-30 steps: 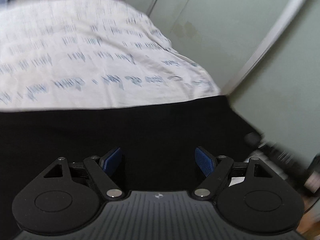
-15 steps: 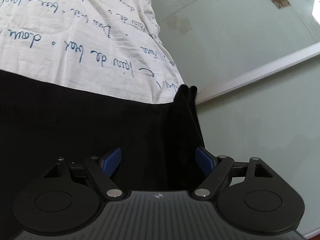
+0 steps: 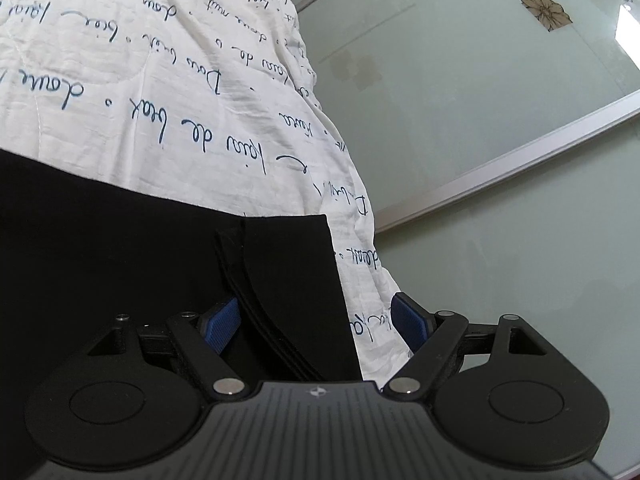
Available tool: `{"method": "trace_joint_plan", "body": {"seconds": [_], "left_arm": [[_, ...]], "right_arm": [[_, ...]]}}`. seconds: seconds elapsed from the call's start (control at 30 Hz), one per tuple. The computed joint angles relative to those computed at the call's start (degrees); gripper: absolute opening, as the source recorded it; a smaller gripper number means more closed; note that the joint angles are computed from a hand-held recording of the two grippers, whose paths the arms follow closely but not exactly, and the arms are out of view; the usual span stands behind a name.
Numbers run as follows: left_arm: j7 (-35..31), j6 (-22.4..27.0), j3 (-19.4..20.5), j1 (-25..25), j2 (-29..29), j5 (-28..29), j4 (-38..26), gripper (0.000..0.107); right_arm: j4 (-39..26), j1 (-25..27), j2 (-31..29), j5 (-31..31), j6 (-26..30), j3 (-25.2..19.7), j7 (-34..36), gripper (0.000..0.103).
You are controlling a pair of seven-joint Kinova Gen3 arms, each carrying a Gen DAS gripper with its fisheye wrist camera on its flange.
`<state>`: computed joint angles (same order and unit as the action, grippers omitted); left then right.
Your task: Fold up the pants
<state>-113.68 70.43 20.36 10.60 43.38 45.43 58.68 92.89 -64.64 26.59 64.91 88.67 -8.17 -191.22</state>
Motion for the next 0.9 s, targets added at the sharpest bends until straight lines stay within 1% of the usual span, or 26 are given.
{"method": "trace_joint_plan", "body": {"seconds": [0.07,0.13,0.2,0.23,0.3,0.33,0.37,0.4,0.53,0.6,0.8,0.9], "left_arm": [[-0.44,0.41,0.61,-0.51,0.87,1.01,-0.07,0.080],[-1.14,0.29,1.03,-1.34,1.01,2.28,0.87,0.075],[-2.07,0.22,1.12,-1.70,1.01,2.77,1.29,0.057],[-2.50,-0.04,0.92,-1.65,0.72,2.63,1.53,0.053],[-2.83,-0.41,0.33,-1.30,0.17,1.84,1.60,0.028],[-2.95,-0.41,0.18,-1.23,0.09,1.56,1.50,0.025],[-3.66,-0.62,0.20,-1.39,-0.14,1.44,1.73,0.016],[-5.07,-1.57,0.06,-1.51,-0.98,1.12,2.62,0.010],[-13.64,-7.02,-0.02,-2.80,-5.62,0.65,8.03,0.010],[-16.93,-8.81,-0.25,-3.83,-7.63,0.84,10.04,0.010],[-21.85,-9.07,-2.22,-6.61,-10.30,-0.39,11.42,0.010],[-22.60,-9.42,-3.57,-8.04,-11.40,-1.19,12.19,0.010]], "right_arm": [[-0.34,0.00,0.22,0.13,-0.07,0.04,0.01,0.010],[-0.53,-0.14,0.36,0.33,-0.03,0.17,-0.21,0.010],[-0.35,-0.38,0.44,0.60,0.12,0.32,-1.05,0.010],[0.09,-0.50,0.37,0.72,0.20,0.35,-1.66,0.010],[0.04,-0.82,0.57,1.10,0.54,0.30,-2.02,0.010],[0.47,-1.10,0.56,1.27,0.63,0.18,-2.51,0.010],[0.24,-1.12,0.70,1.49,0.65,0.13,-2.26,0.010],[0.05,-1.18,0.79,1.68,0.67,0.10,-2.03,0.010],[-0.85,-1.28,0.93,2.71,-0.14,0.14,-1.34,0.010],[-1.34,-1.37,1.04,3.64,-0.89,0.23,-0.76,0.010],[-2.66,-1.24,1.56,6.89,-5.78,0.54,1.01,0.010],[-2.50,-0.64,1.18,8.64,-10.71,0.62,0.27,0.010]]}}
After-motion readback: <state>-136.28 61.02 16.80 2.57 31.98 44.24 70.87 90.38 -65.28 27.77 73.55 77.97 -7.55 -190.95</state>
